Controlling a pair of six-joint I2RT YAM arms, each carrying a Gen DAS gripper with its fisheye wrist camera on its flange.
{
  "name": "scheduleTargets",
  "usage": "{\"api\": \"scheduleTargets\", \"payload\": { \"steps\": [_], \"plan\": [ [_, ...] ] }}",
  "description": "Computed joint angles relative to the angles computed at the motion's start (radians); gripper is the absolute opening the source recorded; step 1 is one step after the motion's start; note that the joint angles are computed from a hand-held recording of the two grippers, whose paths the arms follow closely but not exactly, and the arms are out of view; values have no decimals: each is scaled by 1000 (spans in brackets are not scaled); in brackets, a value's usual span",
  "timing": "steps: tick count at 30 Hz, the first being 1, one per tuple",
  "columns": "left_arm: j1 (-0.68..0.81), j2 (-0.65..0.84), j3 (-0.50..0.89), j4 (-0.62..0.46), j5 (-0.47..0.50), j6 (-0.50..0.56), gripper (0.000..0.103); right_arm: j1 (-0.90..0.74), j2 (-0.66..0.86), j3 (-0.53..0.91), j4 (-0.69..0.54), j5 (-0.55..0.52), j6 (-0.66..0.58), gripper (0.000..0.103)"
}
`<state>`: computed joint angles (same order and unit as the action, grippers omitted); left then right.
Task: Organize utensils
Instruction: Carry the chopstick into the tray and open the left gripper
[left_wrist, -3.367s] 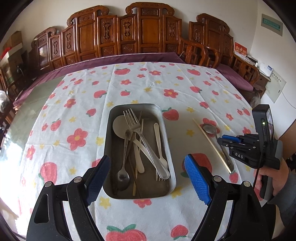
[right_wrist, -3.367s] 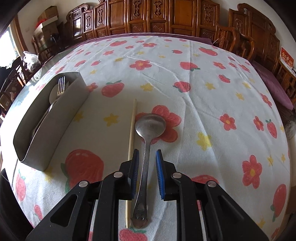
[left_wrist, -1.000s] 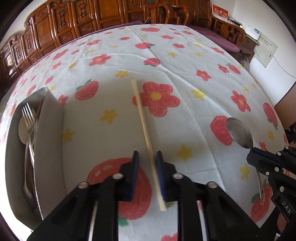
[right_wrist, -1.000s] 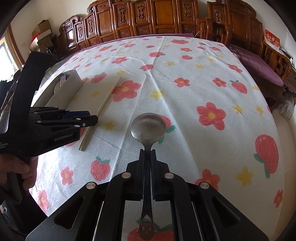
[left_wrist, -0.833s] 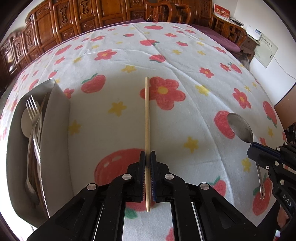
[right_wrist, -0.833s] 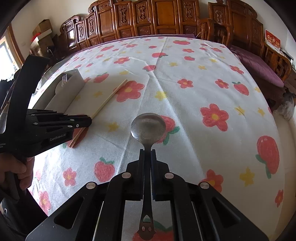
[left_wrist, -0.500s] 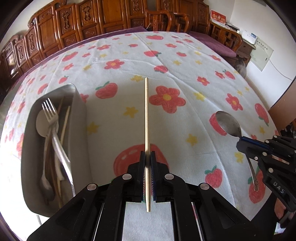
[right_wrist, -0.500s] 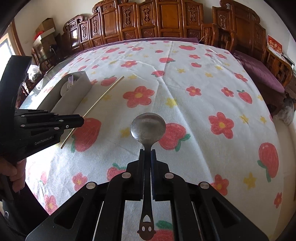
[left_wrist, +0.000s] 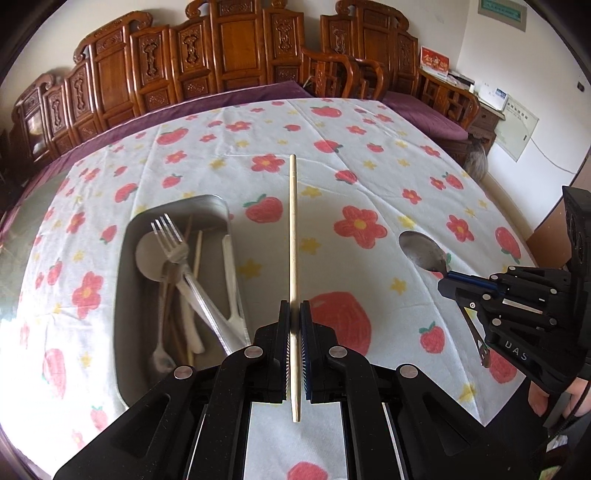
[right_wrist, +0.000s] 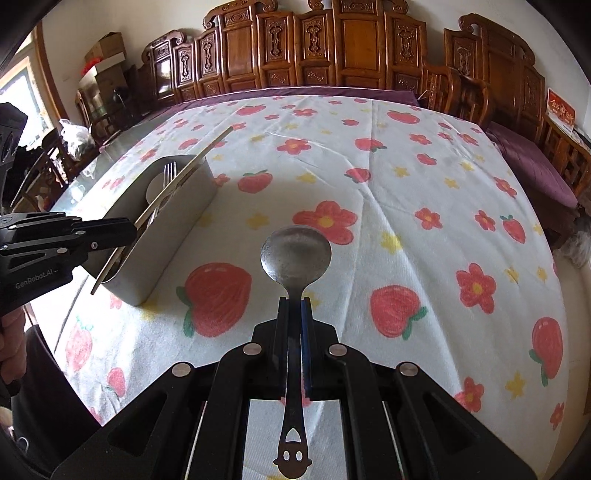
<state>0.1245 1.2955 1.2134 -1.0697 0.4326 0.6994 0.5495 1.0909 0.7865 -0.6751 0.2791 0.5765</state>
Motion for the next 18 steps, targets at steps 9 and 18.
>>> {"api": "scheduleTargets", "payload": {
  "steps": [9,18],
  "plan": [
    [137,106,115,-41,44,107,4,64,77,63,6,27,35,7],
    [195,224,182,-24,23,143,4,78,119,78,18,24,44,7]
  ]
}}
